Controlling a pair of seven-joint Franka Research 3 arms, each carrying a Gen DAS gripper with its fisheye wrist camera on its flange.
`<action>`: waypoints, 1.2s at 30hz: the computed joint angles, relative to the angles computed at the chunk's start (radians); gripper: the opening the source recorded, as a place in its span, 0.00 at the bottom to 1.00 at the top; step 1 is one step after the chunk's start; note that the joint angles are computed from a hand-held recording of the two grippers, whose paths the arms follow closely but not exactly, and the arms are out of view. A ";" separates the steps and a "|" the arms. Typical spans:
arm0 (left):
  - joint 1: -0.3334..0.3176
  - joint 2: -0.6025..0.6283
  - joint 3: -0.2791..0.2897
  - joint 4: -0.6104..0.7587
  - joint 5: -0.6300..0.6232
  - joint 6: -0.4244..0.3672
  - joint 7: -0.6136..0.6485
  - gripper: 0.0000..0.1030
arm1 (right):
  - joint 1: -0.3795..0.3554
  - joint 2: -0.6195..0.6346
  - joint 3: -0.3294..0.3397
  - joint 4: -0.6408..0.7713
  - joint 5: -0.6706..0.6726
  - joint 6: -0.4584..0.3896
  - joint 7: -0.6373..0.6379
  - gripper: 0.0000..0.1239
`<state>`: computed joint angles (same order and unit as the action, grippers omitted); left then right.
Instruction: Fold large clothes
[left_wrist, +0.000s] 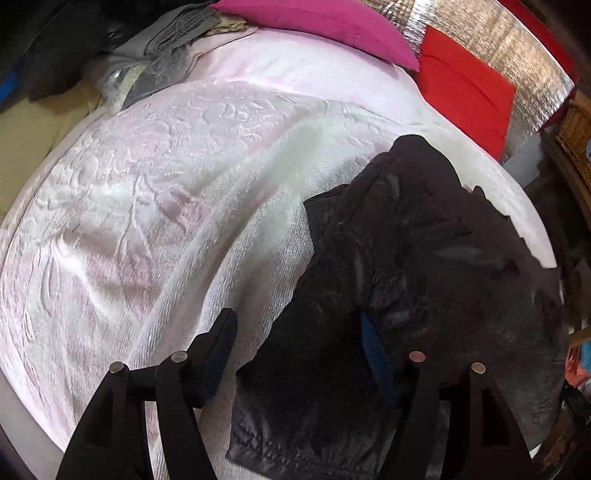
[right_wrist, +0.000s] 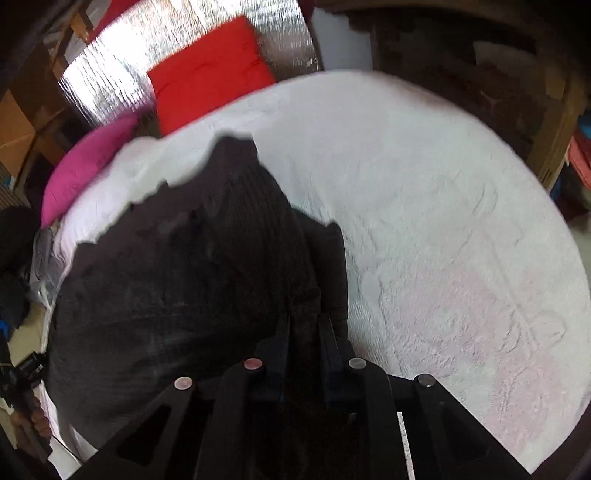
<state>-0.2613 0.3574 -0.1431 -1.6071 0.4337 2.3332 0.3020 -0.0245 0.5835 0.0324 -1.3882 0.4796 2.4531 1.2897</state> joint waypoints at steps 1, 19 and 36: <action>-0.004 -0.015 0.003 -0.015 0.006 0.007 -0.020 0.67 | -0.022 -0.018 0.020 -0.017 0.042 0.017 -0.022 0.14; -0.063 -0.194 -0.026 -0.193 0.313 -0.027 -0.273 0.72 | -0.084 -0.292 0.048 -0.373 0.630 0.128 -0.354 0.71; 0.147 -0.108 -0.053 -0.294 -0.349 0.498 0.211 0.80 | -0.209 0.114 0.072 0.127 0.479 -0.333 -0.014 0.71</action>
<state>-0.1142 0.2491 -0.1961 -1.9015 0.0851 2.8310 0.5134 -0.2335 0.6977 0.1043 -1.2614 0.9581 2.1204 1.2755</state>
